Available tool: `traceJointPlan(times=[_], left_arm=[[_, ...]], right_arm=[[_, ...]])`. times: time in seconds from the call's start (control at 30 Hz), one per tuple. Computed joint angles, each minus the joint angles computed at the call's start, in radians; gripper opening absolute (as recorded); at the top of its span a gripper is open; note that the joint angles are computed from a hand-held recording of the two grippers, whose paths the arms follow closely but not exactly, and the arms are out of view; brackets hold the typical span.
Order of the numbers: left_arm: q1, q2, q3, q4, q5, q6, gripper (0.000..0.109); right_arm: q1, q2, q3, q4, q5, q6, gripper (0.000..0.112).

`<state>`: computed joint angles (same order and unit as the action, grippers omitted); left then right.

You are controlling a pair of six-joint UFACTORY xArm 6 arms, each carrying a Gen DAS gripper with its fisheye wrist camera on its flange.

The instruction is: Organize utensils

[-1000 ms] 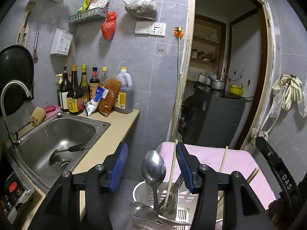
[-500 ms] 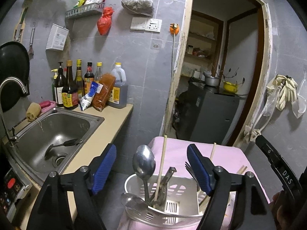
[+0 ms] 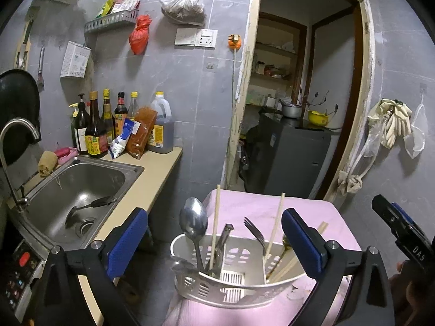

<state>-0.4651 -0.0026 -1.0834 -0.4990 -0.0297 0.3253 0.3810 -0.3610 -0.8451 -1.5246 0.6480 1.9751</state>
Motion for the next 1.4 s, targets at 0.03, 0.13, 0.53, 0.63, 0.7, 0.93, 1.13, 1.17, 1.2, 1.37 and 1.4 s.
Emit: traceJointPlan(times=[0.03, 0.13, 0.53, 0.63, 0.7, 0.93, 1.13, 1.17, 1.2, 1.37, 1.4], left_arm=[[-0.002, -0.007, 0.003, -0.019, 0.002, 0.017, 0.100], [-0.009, -0.036, 0.028, -0.021, 0.002, 0.017, 0.100], [-0.022, -0.166, 0.148, 0.084, -0.015, -0.041, 0.101], [-0.016, -0.202, 0.182, 0.154, -0.009, -0.111, 0.101], [-0.014, -0.234, 0.210, 0.211, -0.005, -0.174, 0.101], [0.017, -0.379, 0.344, 0.626, -0.028, -0.549, 0.101], [-0.002, -0.553, 0.469, 0.718, 0.005, -0.642, 0.101], [-0.009, -0.585, 0.488, 0.716, 0.021, -0.642, 0.101], [-0.013, -0.608, 0.501, 0.722, 0.034, -0.648, 0.101], [-0.027, -0.731, 0.567, 0.743, 0.092, -0.669, 0.101], [-0.030, -0.752, 0.577, 0.737, 0.100, -0.664, 0.101]], right_arm=[[0.004, -0.010, 0.006, 0.006, 0.005, -0.007, 0.101], [0.024, -0.043, 0.024, 0.040, 0.027, -0.041, 0.101], [0.109, -0.181, 0.107, 0.153, 0.135, -0.131, 0.101], [0.143, -0.230, 0.131, 0.189, 0.166, -0.177, 0.101], [0.166, -0.262, 0.146, 0.207, 0.190, -0.200, 0.101], [0.322, -0.428, 0.221, 0.273, 0.353, -0.275, 0.101], [0.545, -0.556, 0.265, 0.297, 0.587, -0.288, 0.101], [0.581, -0.570, 0.269, 0.299, 0.623, -0.286, 0.101], [0.637, -0.584, 0.270, 0.300, 0.679, -0.280, 0.101], [0.834, -0.613, 0.267, 0.295, 0.869, -0.246, 0.101], [0.854, -0.616, 0.265, 0.295, 0.888, -0.244, 0.101]])
